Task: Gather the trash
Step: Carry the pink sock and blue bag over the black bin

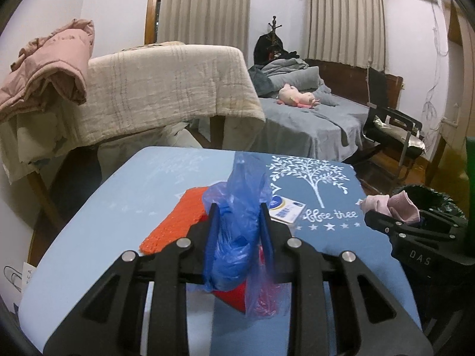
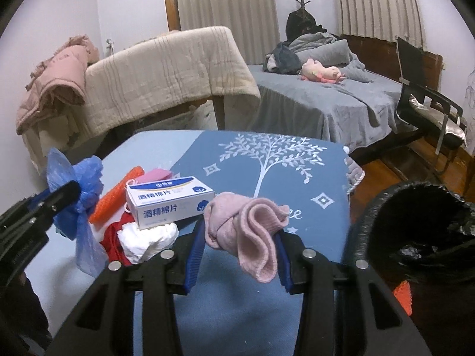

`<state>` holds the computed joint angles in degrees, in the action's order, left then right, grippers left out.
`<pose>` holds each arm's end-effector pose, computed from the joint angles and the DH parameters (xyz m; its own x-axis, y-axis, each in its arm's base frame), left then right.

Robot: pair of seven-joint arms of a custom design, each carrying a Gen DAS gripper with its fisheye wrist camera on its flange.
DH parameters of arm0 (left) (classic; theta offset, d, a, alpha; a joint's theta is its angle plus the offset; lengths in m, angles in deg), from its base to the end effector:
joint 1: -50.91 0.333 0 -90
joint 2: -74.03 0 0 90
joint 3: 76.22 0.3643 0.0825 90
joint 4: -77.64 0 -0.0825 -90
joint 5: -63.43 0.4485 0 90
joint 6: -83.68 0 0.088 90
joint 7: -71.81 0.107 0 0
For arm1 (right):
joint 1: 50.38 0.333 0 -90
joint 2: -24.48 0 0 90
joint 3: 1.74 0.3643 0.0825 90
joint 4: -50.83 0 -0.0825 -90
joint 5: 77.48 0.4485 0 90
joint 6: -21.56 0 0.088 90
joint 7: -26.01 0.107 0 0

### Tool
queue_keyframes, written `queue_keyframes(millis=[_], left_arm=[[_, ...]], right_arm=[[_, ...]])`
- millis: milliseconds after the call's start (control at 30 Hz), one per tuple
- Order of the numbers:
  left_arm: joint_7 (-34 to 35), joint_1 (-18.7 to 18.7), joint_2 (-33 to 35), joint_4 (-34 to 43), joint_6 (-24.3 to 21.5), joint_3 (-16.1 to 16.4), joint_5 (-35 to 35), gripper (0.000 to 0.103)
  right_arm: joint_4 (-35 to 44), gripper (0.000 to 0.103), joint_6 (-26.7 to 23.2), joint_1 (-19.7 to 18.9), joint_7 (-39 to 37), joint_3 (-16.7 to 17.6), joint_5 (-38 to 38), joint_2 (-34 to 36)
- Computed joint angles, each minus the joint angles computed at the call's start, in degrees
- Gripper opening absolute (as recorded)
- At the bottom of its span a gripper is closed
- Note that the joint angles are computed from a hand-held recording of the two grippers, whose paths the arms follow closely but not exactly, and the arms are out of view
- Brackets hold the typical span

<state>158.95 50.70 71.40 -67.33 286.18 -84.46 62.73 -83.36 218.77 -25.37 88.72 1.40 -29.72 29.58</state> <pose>0.5359 -0.0786 0.4189 -0.1124 -0.9927 0.0442 -0.4996 0.0181 -0.8661 0.5505 0.1969 0.3950 0.1133 -0.9838 -0.1388 -0.6099 0.0414 -0.7914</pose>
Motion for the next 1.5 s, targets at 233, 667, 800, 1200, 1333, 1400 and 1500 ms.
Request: queue_keyframes(millis=[233, 667, 800, 1200, 1333, 1400, 1500], left_arm=[[-1.7, -0.7, -1.3, -0.3, -0.3, -0.6, 1.4, 0.026], [-5.2, -2.3, -3.4, -1.1, 0.0, -2.2, 5.3, 0.026], [-6.3, -3.2, -3.4, -0.9, 0.0, -2.6, 6.9, 0.026], [-11.2, -6.7, -2.0, 1.4, 0.1, -2.9, 13.9, 0.026], [-12.5, -7.9, -1.1, 2.4, 0.1, -3.1, 15.7, 0.026], [-13.5, -8.6, -0.5, 3.1, -0.1, -3.2, 17.2, 0.026], [-14.3, -9.4, 0.5, 4.0, 0.0, -3.4, 19.0, 0.026]], right_arm=[[-3.0, 0.042, 1.2, -1.9, 3.1, 1.3, -2.4, -3.1], [-9.0, 0.042, 3.6, -6.1, 5.6, 3.7, -3.4, -9.4], [-10.7, 0.042, 4.3, -7.6, 5.2, 4.5, -1.9, -11.4], [-14.7, 0.042, 6.5, -11.6, -2.6, 6.2, 8.2, -16.2], [-16.2, 0.042, 7.0, -12.8, -3.4, 6.3, 9.9, -17.7], [-17.1, 0.042, 7.2, -13.2, -3.3, 6.0, 10.2, -18.6], [-18.0, 0.042, 7.5, -14.2, -3.6, 5.9, 11.1, -19.3]])
